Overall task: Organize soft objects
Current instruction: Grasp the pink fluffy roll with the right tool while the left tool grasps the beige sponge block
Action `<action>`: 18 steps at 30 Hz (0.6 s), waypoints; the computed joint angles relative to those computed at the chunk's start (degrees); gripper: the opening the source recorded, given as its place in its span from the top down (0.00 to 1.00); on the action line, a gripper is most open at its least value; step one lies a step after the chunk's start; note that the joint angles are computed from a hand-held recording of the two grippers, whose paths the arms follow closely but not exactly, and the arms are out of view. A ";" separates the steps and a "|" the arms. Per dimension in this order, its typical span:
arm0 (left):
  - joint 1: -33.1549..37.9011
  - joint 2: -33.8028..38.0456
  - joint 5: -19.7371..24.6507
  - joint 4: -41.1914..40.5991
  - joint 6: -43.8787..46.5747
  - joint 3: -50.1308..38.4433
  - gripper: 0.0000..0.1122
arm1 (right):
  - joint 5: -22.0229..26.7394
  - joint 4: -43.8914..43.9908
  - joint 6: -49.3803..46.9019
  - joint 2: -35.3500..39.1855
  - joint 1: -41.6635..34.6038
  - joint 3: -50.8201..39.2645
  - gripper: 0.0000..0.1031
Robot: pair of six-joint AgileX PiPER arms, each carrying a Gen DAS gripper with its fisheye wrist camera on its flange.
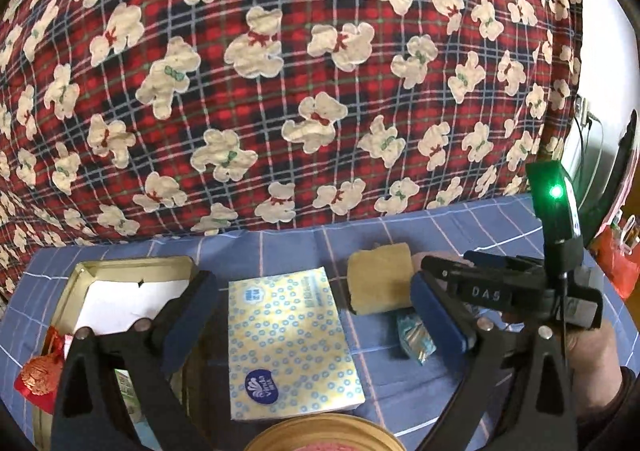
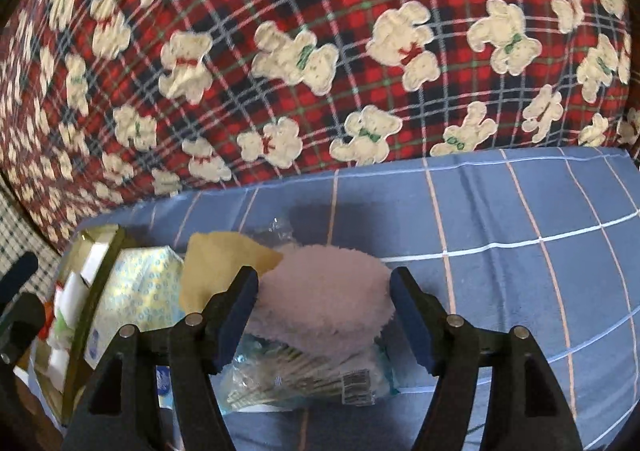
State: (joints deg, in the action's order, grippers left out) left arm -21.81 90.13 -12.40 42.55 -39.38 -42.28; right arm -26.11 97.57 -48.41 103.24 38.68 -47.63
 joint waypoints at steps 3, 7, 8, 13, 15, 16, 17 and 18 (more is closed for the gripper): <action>0.49 1.20 0.05 5.37 -5.48 -0.76 0.12 | 0.85 0.48 -0.87 0.06 -0.19 -0.17 0.36; 0.71 1.78 0.09 10.99 -11.05 -1.45 0.12 | 5.71 0.91 -2.87 -1.01 -1.71 0.09 0.63; 0.54 1.72 0.33 10.92 -10.89 -1.53 0.12 | 7.89 -0.98 -1.22 -1.47 -2.52 0.63 0.70; -0.53 1.61 2.64 21.79 -20.78 -3.33 0.12 | 9.15 -6.44 4.96 -3.24 -3.06 2.43 0.82; -1.41 1.38 3.96 24.36 -22.99 -4.04 0.12 | 7.99 -5.55 4.27 -4.77 -2.77 3.28 0.83; -1.76 1.44 4.42 27.55 -25.97 -4.53 0.12 | 6.67 -3.91 2.67 -5.44 -2.35 3.49 0.83; -2.37 1.62 5.26 30.26 -28.62 -5.11 0.12 | 5.81 -4.33 3.36 -6.93 -2.22 4.51 0.83; -2.89 1.82 6.03 31.40 -29.67 -5.55 0.12 | 5.85 -6.91 6.35 -8.32 -2.52 5.73 0.83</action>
